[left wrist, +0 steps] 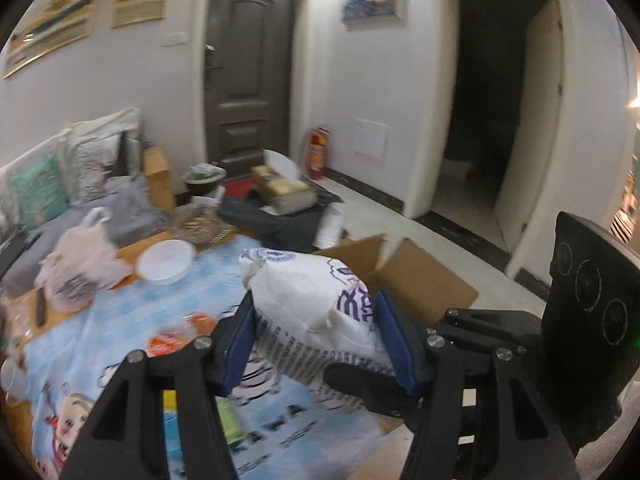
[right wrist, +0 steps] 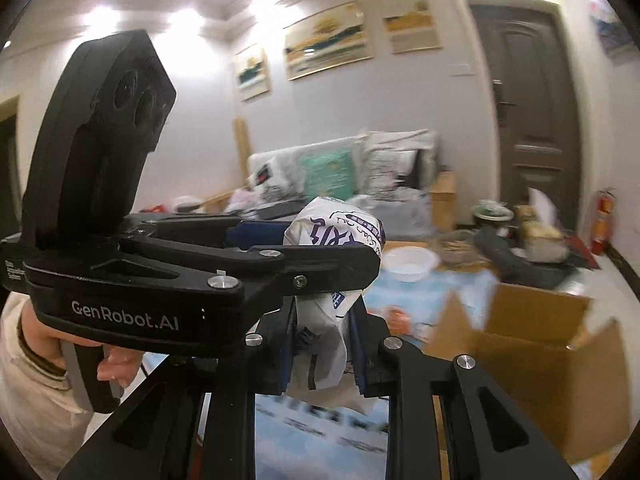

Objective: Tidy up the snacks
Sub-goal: 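Carry the white bag with the right tool into the cardboard box and release, then return the right tool to the table and grasp the blue biscuit pack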

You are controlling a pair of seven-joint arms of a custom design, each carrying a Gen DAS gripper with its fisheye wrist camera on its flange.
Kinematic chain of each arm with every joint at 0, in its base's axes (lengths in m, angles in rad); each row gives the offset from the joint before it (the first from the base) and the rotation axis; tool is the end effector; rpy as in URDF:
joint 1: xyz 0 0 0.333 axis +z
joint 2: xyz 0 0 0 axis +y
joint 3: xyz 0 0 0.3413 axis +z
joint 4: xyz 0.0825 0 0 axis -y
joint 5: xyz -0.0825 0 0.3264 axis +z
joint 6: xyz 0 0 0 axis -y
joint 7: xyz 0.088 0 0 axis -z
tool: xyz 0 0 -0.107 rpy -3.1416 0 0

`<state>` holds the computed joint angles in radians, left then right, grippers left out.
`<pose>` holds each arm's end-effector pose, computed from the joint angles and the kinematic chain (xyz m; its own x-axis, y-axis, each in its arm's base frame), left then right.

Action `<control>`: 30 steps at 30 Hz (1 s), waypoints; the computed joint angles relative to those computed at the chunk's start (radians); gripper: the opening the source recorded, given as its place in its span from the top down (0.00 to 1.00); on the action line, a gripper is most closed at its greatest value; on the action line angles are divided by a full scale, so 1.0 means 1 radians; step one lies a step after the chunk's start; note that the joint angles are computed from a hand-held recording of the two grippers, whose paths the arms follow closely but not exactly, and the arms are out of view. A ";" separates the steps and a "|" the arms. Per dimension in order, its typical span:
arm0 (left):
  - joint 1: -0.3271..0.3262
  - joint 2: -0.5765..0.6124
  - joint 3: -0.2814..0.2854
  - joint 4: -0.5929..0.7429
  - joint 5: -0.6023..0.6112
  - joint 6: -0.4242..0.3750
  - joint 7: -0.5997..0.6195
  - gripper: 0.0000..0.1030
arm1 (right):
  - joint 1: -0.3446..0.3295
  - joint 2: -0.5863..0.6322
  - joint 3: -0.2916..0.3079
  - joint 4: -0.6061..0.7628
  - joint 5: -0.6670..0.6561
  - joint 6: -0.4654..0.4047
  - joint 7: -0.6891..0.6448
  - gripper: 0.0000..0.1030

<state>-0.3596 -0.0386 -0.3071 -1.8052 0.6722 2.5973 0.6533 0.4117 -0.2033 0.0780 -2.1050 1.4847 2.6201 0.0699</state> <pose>0.4171 -0.3490 0.6821 -0.2155 -0.9747 0.0589 -0.5597 0.0739 -0.8254 0.4303 0.2075 0.6134 0.8245 -0.5474 -0.1435 -0.2974 -0.2034 -0.9328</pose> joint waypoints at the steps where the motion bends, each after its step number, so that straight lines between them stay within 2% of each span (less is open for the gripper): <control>1: -0.007 0.043 -0.007 0.048 -0.013 -0.016 0.026 0.46 | -0.011 -0.002 -0.012 -0.004 -0.006 -0.001 0.005 0.83; 6: -0.076 0.255 0.004 0.287 -0.098 -0.121 0.158 0.47 | -0.074 0.018 -0.054 -0.015 -0.081 -0.005 0.067 0.83; 9: -0.104 0.367 0.018 0.417 -0.184 -0.198 0.243 0.48 | -0.106 0.057 -0.061 -0.004 -0.180 -0.007 0.150 0.82; 11: -0.113 0.436 0.023 0.507 -0.254 -0.268 0.306 0.48 | -0.131 0.094 -0.070 0.020 -0.263 -0.041 0.227 0.82; 14: -0.124 0.514 0.041 0.617 -0.326 -0.363 0.370 0.48 | -0.162 0.147 -0.070 0.056 -0.387 -0.086 0.338 0.82; 18: -0.158 0.584 0.075 0.732 -0.347 -0.461 0.397 0.48 | -0.179 0.205 -0.052 0.099 -0.487 -0.073 0.424 0.77; 21: -0.145 0.579 0.076 0.723 -0.380 -0.445 0.423 0.42 | -0.189 0.234 -0.042 0.114 -0.518 -0.058 0.459 0.70; 23: -0.155 0.560 0.096 0.704 -0.353 -0.438 0.409 0.31 | -0.196 0.242 -0.038 0.117 -0.487 -0.054 0.444 0.67; 27: -0.132 0.490 0.093 0.607 -0.353 -0.375 0.396 0.29 | -0.198 0.237 -0.027 0.119 -0.481 -0.051 0.443 0.60; 30: -0.114 0.403 0.097 0.492 -0.328 -0.306 0.352 0.27 | -0.193 0.224 -0.023 0.117 -0.479 -0.059 0.439 0.59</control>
